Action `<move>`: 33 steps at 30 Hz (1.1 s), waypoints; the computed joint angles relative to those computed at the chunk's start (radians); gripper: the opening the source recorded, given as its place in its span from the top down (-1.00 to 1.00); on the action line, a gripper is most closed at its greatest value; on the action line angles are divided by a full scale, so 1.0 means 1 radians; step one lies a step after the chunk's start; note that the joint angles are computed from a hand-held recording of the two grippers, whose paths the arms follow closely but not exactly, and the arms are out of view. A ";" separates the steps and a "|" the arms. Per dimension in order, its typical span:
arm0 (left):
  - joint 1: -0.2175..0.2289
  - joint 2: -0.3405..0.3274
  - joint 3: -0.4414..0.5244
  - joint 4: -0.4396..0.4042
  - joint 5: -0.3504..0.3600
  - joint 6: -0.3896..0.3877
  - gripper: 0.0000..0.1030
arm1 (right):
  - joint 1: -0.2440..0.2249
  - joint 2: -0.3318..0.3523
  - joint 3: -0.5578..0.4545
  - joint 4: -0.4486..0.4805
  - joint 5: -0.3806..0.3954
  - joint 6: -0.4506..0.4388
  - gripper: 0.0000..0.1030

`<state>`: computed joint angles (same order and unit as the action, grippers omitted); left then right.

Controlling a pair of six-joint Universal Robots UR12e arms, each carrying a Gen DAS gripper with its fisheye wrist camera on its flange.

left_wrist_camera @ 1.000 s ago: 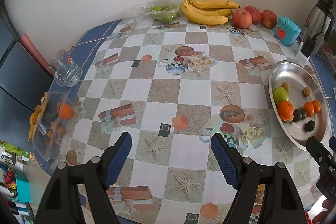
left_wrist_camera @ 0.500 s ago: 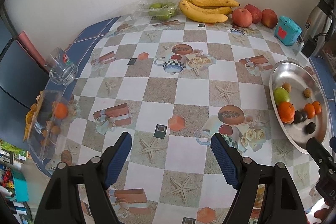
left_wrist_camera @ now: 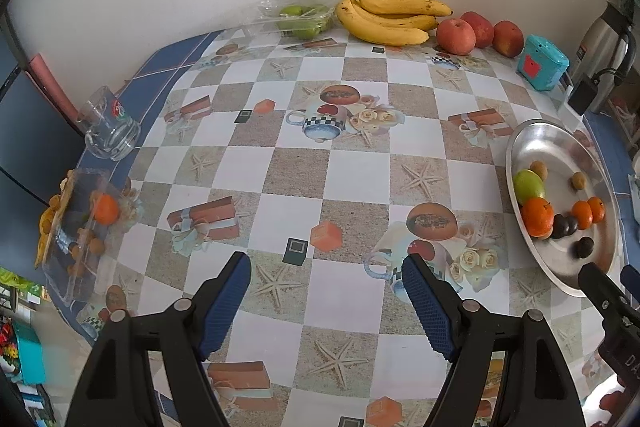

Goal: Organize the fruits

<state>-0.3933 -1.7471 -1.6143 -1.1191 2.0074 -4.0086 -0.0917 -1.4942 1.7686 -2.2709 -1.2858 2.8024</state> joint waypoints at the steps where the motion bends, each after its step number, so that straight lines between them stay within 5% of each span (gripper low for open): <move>1: -0.001 -0.001 0.001 0.000 0.001 0.002 -0.57 | 0.000 0.000 0.000 -0.001 -0.001 0.001 -0.83; 33: -0.001 0.003 -0.007 0.016 -0.010 0.013 -0.57 | 0.002 -0.003 0.004 -0.010 -0.002 -0.012 -0.83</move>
<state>-0.3946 -1.7441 -1.6209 -1.1031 1.9977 -3.9958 -0.0900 -1.4977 1.7722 -2.2807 -1.2882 2.7906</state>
